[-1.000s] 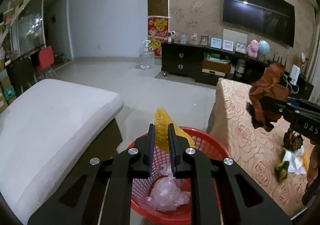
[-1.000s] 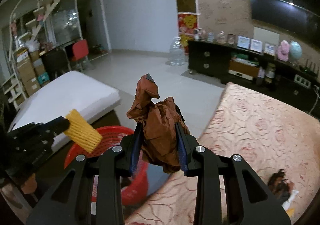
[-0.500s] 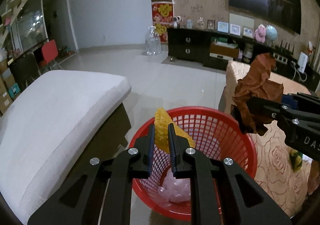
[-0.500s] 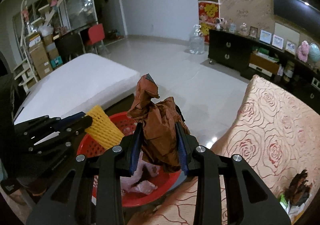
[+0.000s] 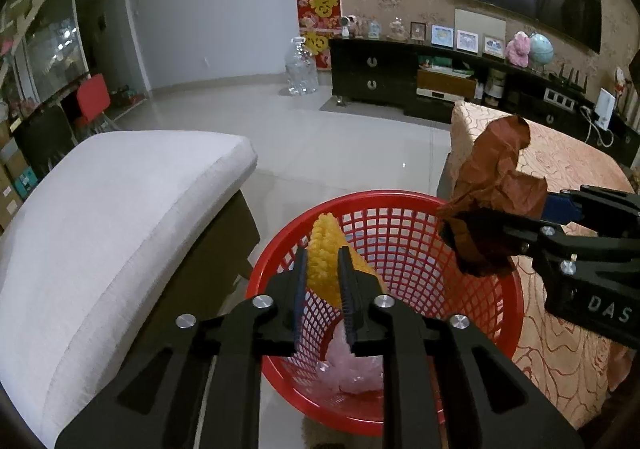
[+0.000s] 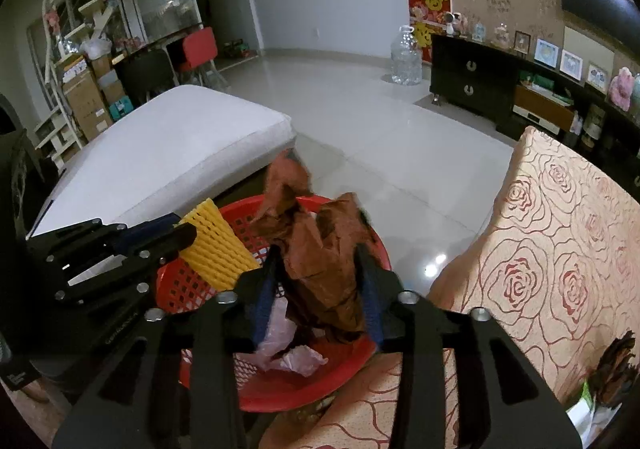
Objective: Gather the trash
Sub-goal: 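Open both tools to drop the net and paper into the wastebasket, then move both open tools back over the table toward the remaining trash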
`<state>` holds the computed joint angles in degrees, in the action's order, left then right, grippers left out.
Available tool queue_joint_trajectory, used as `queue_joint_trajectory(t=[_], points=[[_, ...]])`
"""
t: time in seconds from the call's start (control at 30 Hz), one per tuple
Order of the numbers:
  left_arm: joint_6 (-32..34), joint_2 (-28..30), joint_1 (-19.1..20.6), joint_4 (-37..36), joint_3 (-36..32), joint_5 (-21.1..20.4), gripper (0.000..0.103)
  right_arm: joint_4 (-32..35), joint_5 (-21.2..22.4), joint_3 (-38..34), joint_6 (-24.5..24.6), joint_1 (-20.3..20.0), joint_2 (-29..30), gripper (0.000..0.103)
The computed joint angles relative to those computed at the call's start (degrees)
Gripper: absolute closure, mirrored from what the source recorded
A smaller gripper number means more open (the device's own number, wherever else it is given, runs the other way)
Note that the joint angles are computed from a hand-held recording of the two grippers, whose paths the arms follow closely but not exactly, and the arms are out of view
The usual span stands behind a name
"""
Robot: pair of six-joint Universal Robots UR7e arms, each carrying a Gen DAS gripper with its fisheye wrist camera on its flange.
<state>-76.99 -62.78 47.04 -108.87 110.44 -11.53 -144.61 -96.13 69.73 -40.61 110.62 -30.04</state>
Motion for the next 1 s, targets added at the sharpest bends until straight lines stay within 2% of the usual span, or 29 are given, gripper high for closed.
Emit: queue_joint_trajectory(t=[0.03, 0.1, 0.23, 0.4, 0.47, 0.73, 1.0], points=[[0.4, 0.0, 0.0, -0.7, 0.1, -0.1, 0.081, -0.1, 0.1, 0.1, 0.1, 0.0, 0.0, 0.052], [0.8, -0.2, 0.0, -2.0, 0.5, -0.1, 0.067, -0.6, 0.2, 0.3, 0.4, -0.1, -0.2, 0.041], [-1.6, -0.3, 0.1, -0.3, 0.4, 0.1, 0.056, -1.8, 0.0, 0.8, 0.5, -0.2, -0.6, 0.039], [-6.4, -0.6, -0.4, 3.4, 0.1, 1.2, 0.035, -3.4, 0.1, 1.4, 1.1, -0.6, -1.6, 0.038], [-7.3, -0.9, -0.8, 3.5, 0.5, 2.0, 0.030, -4.4, 0.1, 1.9, 1.1, -0.7, -2.2, 0.038], [-1.4, 0.0, -1.5, -3.9, 1.5, 3.2, 0.027, -8.7, -0.3, 4.1, 1.8, -1.9, -4.8, 0.036], [10.3, 1.2, -2.1, -19.9, 3.6, 3.1, 0.027, -13.3, -1.2, 7.0, 1.9, -3.3, -8.4, 0.030]])
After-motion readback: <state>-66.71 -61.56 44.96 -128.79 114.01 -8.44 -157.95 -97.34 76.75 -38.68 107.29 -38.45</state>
